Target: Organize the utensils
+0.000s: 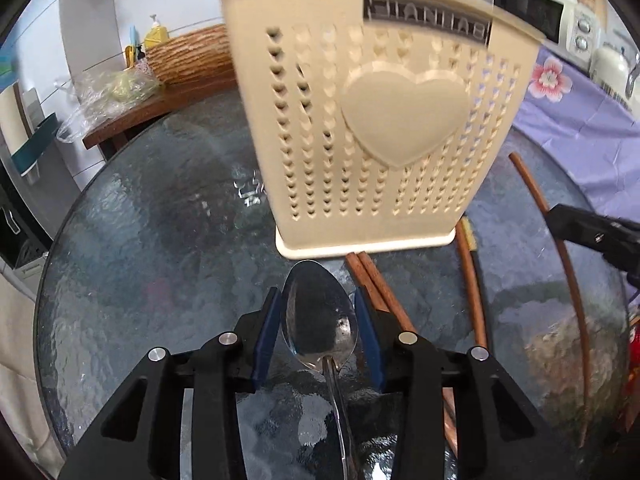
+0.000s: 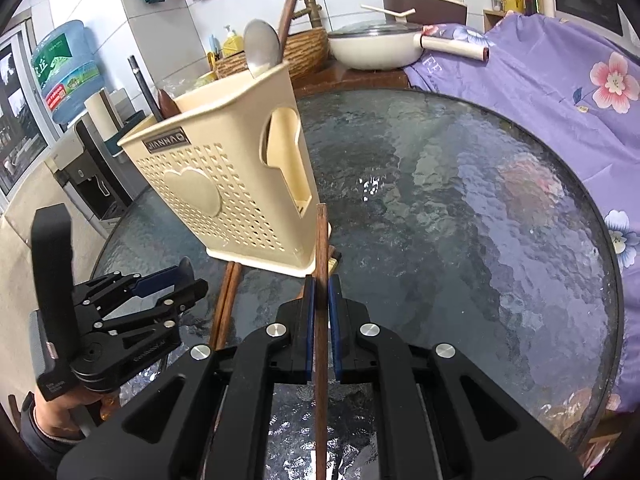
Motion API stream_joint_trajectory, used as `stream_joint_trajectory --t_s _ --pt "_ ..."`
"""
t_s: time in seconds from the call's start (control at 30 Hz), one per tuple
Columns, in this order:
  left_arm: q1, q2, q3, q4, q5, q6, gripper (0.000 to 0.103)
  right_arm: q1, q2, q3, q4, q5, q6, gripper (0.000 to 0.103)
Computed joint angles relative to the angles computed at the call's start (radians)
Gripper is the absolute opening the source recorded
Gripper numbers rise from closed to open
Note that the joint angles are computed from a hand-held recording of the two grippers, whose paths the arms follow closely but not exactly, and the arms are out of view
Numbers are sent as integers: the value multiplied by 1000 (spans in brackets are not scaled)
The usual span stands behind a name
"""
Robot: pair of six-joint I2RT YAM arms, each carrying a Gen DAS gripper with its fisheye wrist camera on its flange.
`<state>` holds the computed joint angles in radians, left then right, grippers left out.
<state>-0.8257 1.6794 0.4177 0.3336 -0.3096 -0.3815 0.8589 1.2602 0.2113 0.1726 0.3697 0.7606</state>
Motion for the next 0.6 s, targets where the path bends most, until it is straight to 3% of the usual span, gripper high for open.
stream_joint_trajectory --t_s 0.13,0.6 --pt "-12 -115 -60 20 5 -11 37 39 -75 3 -62 50 4 7" --pt "-129 -459 -145 -78 -96 -11 37 155 -342 34 -299 177 38 7"
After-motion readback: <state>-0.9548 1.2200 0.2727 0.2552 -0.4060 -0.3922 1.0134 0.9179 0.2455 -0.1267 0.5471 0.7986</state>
